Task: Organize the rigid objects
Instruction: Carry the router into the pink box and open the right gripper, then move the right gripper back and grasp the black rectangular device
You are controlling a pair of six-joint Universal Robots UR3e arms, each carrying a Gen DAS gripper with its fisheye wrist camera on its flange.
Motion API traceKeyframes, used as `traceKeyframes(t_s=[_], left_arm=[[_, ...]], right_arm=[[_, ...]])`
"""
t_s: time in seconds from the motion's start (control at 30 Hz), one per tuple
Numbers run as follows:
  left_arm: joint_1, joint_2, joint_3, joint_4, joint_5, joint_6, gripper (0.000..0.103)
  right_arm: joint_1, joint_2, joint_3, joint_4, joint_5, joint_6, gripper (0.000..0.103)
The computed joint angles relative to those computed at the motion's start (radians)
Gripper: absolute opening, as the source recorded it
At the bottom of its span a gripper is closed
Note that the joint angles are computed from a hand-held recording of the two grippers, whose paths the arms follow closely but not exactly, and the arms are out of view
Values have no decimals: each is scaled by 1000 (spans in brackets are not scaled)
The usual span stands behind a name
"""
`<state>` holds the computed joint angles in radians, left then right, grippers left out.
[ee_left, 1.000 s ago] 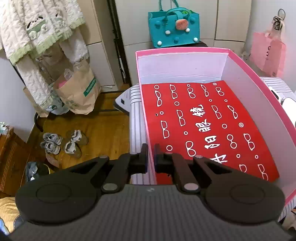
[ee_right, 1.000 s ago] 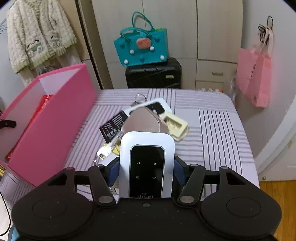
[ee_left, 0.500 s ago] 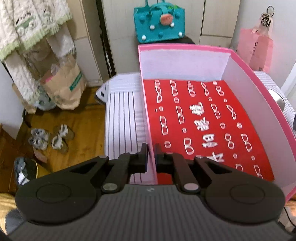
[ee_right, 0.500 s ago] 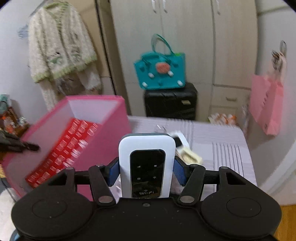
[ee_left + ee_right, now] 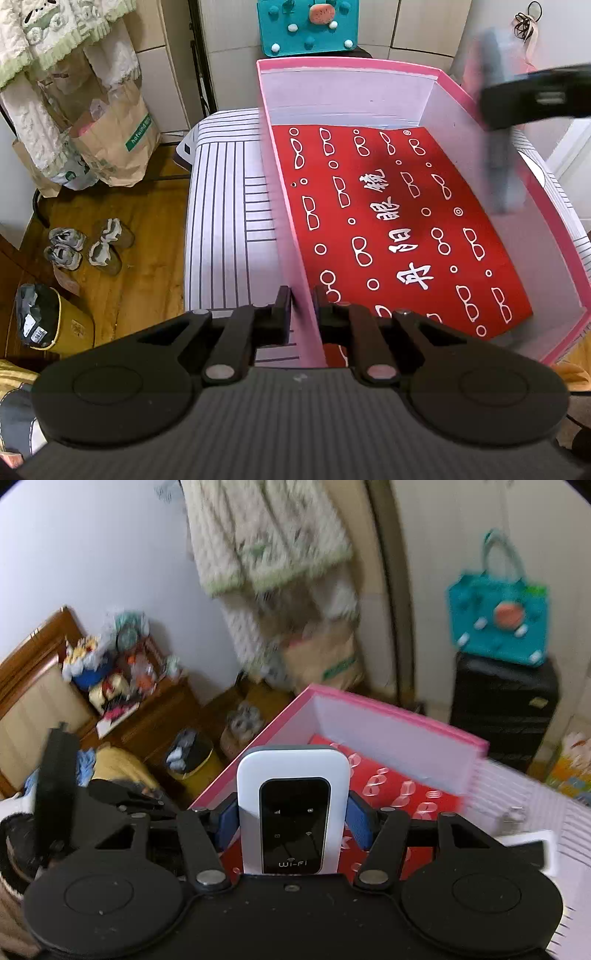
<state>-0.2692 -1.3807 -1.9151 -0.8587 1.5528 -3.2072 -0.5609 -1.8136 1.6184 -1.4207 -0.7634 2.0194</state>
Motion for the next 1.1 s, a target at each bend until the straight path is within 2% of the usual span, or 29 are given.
traceKeyframes(t_s=[0.17,0.33,0.4,0.5,0.67,0.73,0.87,0.97,1.1], left_arm=[[21,4,-7,1,-19,5,11],[50,17,3,-48,-57,-22,13],[71,28,13,-83,-84,-23,15],[60,45,6,-76,-69,-38,15],[67,86,5,-110,-94,-50,13],[72,101,4,-121,-102,-61,13],[38,83,29,-120,-58,-80,11],[14,73,39,-119,-29,-85,11],[9,92,34,-121,-22,-84,11]], right_arm=[[252,280,-92,-272,-157,363,65],[378,470,-176,-419,-241,573,65],[411,527,-201,-471,-268,628,65],[453,565,-193,-587,-323,684,65],[461,598,-214,-618,-332,771,66],[441,591,-192,-643,-321,831,70],[409,524,-150,-655,-311,799,70],[311,395,-95,-554,-199,665,71],[147,180,-5,-375,-70,401,76]])
